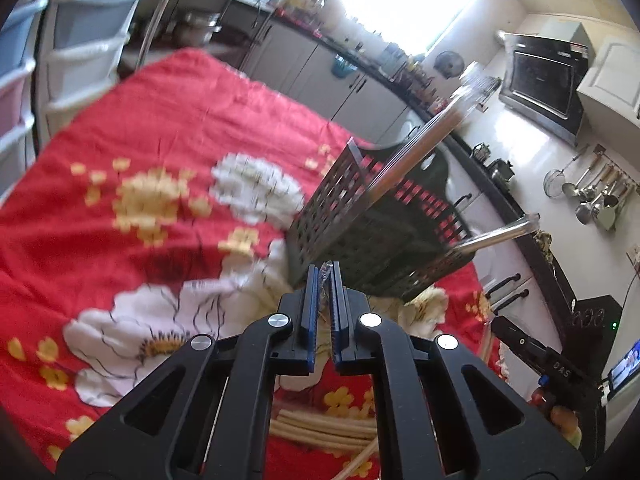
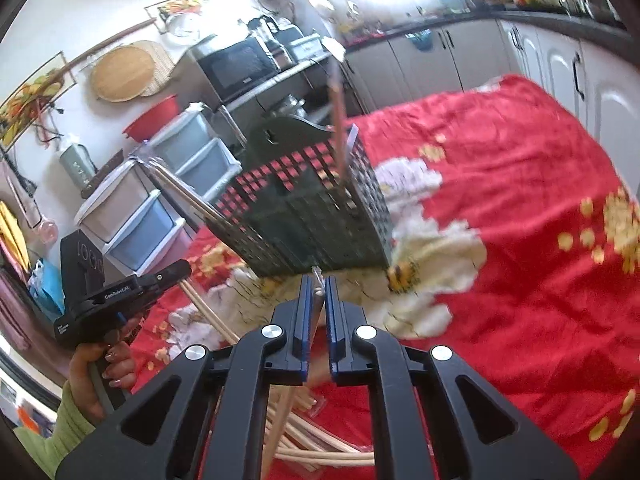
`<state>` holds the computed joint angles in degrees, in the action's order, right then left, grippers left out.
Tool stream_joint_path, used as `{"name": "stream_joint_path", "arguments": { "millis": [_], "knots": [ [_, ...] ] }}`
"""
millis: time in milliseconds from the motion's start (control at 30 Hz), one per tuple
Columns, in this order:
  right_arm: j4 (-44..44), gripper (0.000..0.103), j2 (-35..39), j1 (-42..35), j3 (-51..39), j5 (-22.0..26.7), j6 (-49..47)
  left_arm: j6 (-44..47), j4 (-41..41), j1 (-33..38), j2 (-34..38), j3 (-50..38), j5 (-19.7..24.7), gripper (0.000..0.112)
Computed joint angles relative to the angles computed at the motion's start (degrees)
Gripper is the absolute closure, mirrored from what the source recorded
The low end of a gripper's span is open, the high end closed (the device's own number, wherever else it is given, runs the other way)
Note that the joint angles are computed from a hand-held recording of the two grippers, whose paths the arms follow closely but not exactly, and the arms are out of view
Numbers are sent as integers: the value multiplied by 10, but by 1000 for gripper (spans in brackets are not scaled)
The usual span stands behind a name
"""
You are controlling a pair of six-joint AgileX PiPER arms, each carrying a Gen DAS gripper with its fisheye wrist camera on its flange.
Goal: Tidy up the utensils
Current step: 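Lift both held chopsticks and lower them upright into the green caddy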
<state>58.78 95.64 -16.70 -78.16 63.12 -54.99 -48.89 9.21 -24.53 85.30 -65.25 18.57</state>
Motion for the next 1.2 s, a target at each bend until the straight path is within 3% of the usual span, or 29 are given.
{"name": "stream_joint_path", "arguments": {
  "millis": [167, 500, 1200],
  "knots": [
    [11, 97, -17, 8, -23, 4, -7, -44, 74, -15, -16, -27, 23, 110],
    [26, 97, -29, 22, -73, 1, -8, -79, 143, -38, -31, -69, 55, 111],
    [59, 98, -39, 17, -120, 7, -15, -95, 205, -87, -22, -148, 79, 111]
  ]
}}
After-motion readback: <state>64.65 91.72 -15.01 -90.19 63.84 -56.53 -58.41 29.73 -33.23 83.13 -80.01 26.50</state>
